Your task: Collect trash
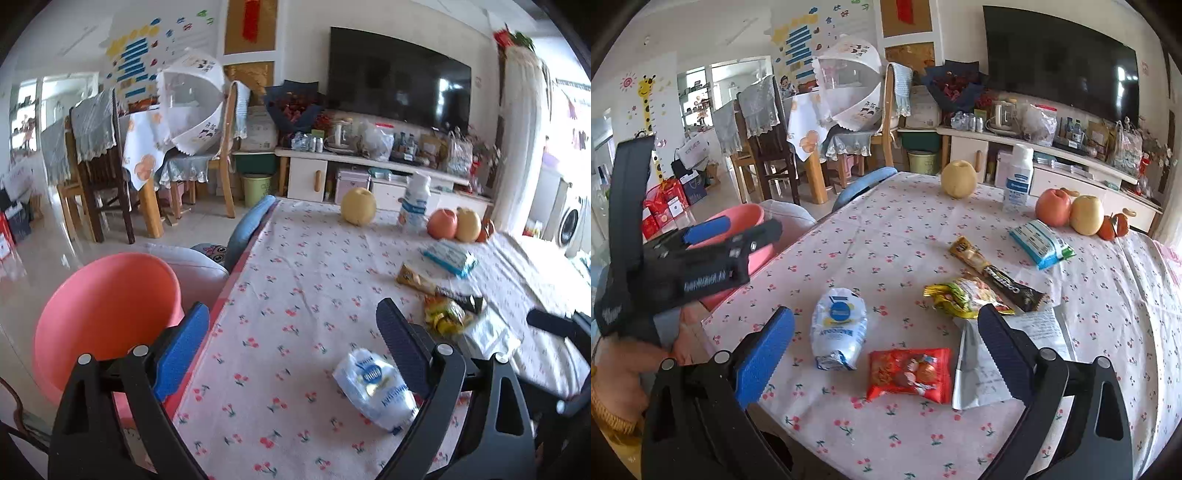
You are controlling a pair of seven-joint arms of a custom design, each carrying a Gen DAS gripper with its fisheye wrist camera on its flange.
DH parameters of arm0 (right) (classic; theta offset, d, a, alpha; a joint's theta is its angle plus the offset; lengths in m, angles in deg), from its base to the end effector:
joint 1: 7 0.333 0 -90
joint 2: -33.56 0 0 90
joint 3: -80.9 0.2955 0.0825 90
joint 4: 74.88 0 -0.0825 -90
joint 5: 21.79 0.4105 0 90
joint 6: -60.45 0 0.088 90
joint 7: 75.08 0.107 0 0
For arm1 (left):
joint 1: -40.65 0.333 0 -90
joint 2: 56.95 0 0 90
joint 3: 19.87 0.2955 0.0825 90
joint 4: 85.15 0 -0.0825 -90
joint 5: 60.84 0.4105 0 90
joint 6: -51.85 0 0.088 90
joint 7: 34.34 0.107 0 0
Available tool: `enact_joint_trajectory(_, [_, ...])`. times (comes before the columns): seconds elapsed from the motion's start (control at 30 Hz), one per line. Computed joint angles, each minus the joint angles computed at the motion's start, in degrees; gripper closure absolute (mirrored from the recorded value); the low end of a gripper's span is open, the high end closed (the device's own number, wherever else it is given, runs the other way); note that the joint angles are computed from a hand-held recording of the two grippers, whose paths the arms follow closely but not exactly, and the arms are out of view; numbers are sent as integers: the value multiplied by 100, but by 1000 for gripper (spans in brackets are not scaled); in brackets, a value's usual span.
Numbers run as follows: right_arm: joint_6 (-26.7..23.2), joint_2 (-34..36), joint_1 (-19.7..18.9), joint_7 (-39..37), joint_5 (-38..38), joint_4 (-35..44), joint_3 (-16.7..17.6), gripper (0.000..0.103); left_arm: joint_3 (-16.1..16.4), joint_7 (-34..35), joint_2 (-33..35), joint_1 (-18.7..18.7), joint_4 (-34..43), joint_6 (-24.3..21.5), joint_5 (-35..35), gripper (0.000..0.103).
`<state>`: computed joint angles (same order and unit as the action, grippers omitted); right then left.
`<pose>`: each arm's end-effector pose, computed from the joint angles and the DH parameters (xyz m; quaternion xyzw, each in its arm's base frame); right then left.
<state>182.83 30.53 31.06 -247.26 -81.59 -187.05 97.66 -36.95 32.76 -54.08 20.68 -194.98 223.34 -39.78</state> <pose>0.3738 0.4697 0.5113 -0.5417 0.6999 -0.3384 0.3197 0.4995 -0.4047 0.5589 -0.4159 0.7622 -0.4404 0.2282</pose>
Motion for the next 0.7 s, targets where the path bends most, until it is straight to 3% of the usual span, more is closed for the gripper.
enact_joint_trajectory(0.1, [-30, -122, -2, -4, 37, -154, 9, 5, 23, -400, -157, -68, -180, 42, 442, 11])
enact_joint_trajectory(0.3, [64, -378, -78, -41, 180, -499, 50, 5, -14, -409, -304, -149, -364, -50, 456, 11])
enact_joint_trajectory(0.53, [113, -824, -190, -3, 289, -967, 108, 5, -83, -148, -423, -325, -577, -174, 350, 11])
enact_joint_trajectory(0.7, [286, -1287, -341, 124, 483, -1403, 113, 5, -145, 473, -396, -507, -587, -267, -81, 11])
